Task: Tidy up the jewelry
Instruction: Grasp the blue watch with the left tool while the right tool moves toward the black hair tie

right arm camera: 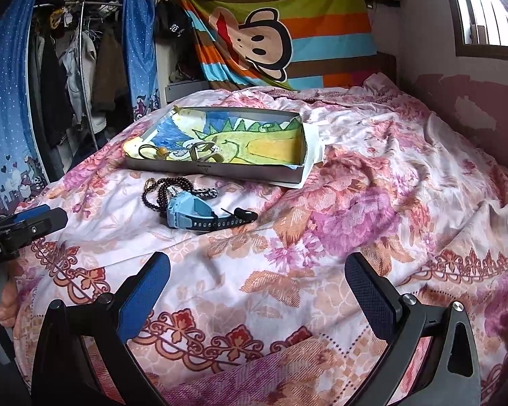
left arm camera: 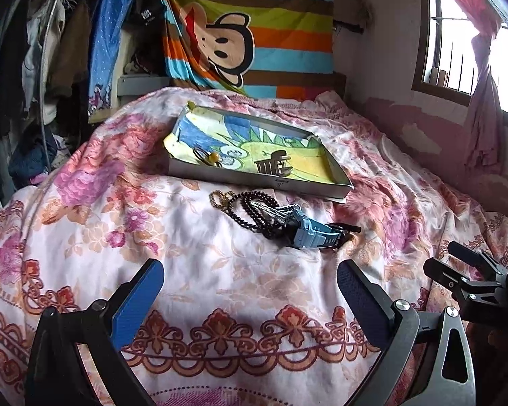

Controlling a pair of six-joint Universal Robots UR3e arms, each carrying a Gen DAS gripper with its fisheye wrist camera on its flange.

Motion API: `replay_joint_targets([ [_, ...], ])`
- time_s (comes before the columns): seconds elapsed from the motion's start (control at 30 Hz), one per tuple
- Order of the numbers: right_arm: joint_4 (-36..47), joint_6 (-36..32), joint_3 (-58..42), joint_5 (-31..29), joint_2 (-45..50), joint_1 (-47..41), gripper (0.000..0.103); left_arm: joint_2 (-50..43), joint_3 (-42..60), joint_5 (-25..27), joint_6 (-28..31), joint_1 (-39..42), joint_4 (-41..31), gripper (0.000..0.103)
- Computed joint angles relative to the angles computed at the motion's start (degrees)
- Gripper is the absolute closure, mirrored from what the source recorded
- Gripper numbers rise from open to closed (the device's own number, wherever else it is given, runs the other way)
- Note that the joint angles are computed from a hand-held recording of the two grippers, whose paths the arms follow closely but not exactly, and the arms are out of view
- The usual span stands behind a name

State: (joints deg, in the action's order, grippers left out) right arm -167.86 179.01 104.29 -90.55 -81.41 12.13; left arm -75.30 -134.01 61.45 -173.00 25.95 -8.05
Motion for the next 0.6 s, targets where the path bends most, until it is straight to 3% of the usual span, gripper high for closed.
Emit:
replay_joint_targets([
  [0.3,3.2,-5.9,-7.5,-0.7,4.6,-0.6,0.002,-10.6,13.2,-1.0,0.5,-2.9,-8.6,0.000],
  [0.6,9.4,-6.4,-17.9,9.5,12.0,-5.9,0.002,-21.1,26.1,-4.9,2.1,-5.3,-18.6,0.000],
])
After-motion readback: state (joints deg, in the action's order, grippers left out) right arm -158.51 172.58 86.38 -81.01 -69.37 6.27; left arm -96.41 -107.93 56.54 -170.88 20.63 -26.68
